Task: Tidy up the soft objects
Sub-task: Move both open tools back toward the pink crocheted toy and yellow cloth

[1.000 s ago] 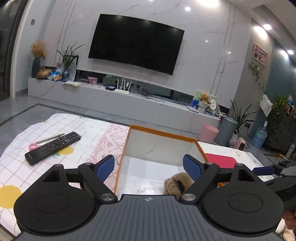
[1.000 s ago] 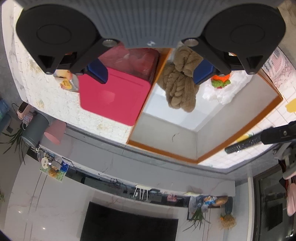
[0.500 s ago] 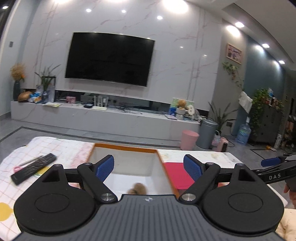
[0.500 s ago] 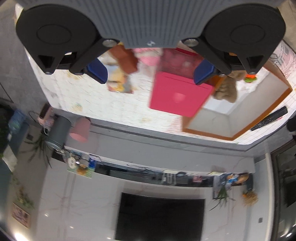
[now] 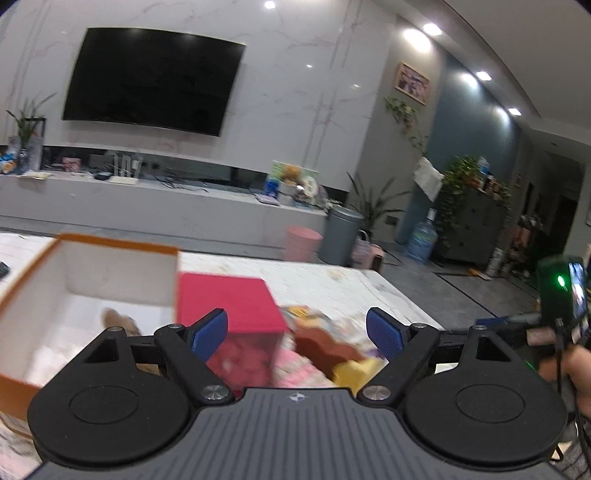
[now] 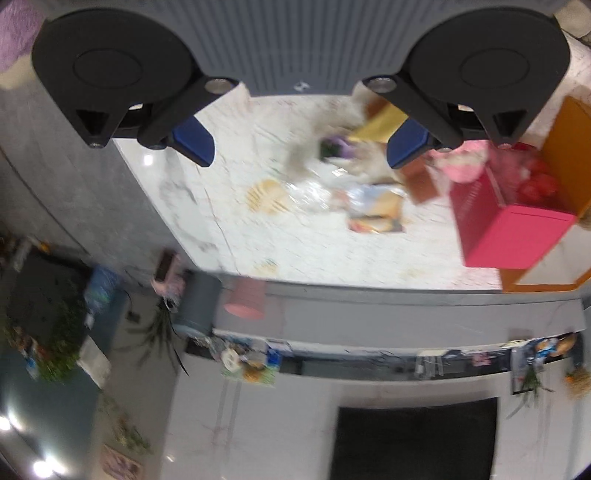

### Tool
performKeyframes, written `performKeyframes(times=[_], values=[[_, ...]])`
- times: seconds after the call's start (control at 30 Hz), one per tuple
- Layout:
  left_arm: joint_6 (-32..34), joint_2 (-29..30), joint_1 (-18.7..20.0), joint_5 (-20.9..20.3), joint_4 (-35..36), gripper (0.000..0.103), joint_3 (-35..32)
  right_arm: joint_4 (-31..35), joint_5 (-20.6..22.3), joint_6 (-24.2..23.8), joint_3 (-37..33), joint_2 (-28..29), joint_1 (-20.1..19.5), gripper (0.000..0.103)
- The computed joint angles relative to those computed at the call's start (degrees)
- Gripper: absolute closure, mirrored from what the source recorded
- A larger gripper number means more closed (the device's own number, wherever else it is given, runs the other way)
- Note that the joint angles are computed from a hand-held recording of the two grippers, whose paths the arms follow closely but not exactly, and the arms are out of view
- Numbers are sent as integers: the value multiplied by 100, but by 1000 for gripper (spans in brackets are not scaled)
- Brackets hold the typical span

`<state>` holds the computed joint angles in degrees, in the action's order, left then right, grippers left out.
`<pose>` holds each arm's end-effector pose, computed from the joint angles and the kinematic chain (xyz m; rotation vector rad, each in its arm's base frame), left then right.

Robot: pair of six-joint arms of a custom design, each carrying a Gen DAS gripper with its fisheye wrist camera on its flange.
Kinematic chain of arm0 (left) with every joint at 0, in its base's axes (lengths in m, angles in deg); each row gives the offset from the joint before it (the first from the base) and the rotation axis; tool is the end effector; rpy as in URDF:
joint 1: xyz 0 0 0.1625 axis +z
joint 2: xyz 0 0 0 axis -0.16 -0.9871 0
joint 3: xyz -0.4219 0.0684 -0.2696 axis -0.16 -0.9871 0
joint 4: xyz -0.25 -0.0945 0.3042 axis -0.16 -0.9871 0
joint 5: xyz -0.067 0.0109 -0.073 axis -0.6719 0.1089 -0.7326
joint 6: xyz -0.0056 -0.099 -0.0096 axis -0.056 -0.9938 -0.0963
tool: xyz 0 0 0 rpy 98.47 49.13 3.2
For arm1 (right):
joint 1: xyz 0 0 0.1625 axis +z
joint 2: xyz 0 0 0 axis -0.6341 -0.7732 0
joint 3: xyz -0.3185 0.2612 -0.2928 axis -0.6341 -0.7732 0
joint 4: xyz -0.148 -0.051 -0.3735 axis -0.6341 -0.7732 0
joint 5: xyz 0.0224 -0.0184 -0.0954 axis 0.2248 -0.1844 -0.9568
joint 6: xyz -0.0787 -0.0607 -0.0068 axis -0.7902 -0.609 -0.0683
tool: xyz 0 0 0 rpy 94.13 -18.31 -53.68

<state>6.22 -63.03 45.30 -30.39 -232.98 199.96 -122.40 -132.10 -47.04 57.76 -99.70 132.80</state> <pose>-0.3482 -0.5152 0.0752 0.5846 2.2982 -1.4486 0.1251 -0.6510 0.4318 0.6213 -2.1150 0.9206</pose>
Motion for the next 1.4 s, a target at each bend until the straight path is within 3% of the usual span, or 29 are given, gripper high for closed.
performKeyframes(times=[0.27, 0.4, 0.97, 1.2, 1.4], values=[[-92, 112, 51, -28, 132, 4, 226, 651, -3, 1173, -190, -100, -218, 5], [-250, 88, 55, -79, 107, 4, 318, 745, 52, 1432, -174, -109, -246, 5], [-347, 177, -9, -111, 232, 4, 357, 774, -5, 1241, -156, -93, -230, 5], [-349, 329, 130, -629, 135, 4, 370, 783, 227, 860, -160, -103, -283, 5], [-268, 587, 328, -807, 480, 4, 149, 829, 546, 179, -99, -70, -370, 5]])
